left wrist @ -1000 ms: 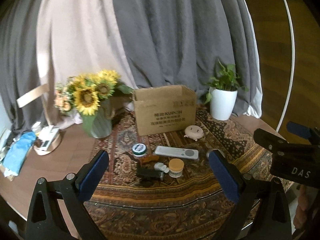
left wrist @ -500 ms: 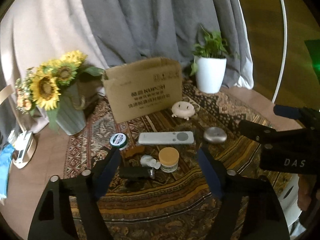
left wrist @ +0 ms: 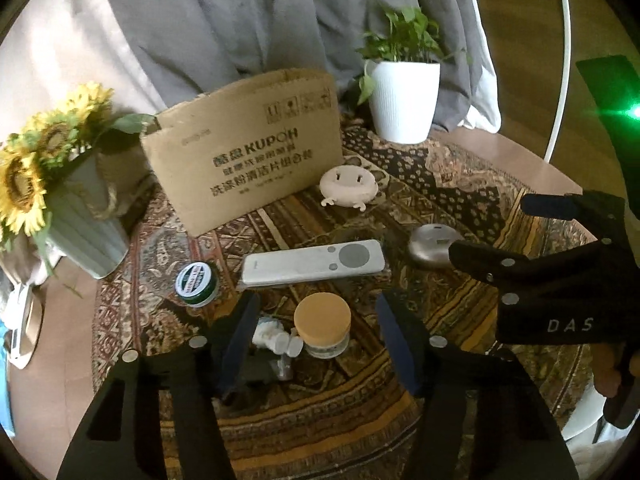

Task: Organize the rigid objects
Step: 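Grasp the wooden-lidded jar with the left gripper while the right gripper grasps the silver oval object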

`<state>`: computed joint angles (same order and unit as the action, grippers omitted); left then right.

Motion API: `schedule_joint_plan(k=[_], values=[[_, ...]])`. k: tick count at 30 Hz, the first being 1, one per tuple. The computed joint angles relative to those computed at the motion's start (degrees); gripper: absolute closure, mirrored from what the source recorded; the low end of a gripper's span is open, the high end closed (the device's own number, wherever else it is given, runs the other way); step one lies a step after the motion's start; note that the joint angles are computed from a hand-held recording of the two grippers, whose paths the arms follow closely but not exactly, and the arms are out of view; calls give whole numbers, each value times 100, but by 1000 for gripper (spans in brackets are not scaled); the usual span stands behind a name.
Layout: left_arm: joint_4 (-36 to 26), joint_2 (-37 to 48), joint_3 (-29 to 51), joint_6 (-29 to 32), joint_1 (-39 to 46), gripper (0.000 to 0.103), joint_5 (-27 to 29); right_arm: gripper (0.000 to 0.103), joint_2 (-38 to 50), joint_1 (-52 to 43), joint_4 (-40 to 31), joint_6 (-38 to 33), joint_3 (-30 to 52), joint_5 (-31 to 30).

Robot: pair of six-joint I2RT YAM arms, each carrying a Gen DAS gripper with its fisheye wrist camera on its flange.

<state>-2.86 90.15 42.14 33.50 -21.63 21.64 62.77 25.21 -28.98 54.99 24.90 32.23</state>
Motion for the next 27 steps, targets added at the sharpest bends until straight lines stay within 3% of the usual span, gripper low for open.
schedule_joint_plan(k=[13, 18, 27], values=[[-427, 1229, 863, 16, -191, 50, -214, 7, 1130, -1101, 1952, -1140, -353, -842], [-432, 1399, 907, 6, -260, 51, -242, 14, 1412, -1324, 2299, -1385, -395, -981], [-278, 1664, 986, -118, -352, 60, -316, 24, 1921, -1560, 2793, -1632, -434, -1143]])
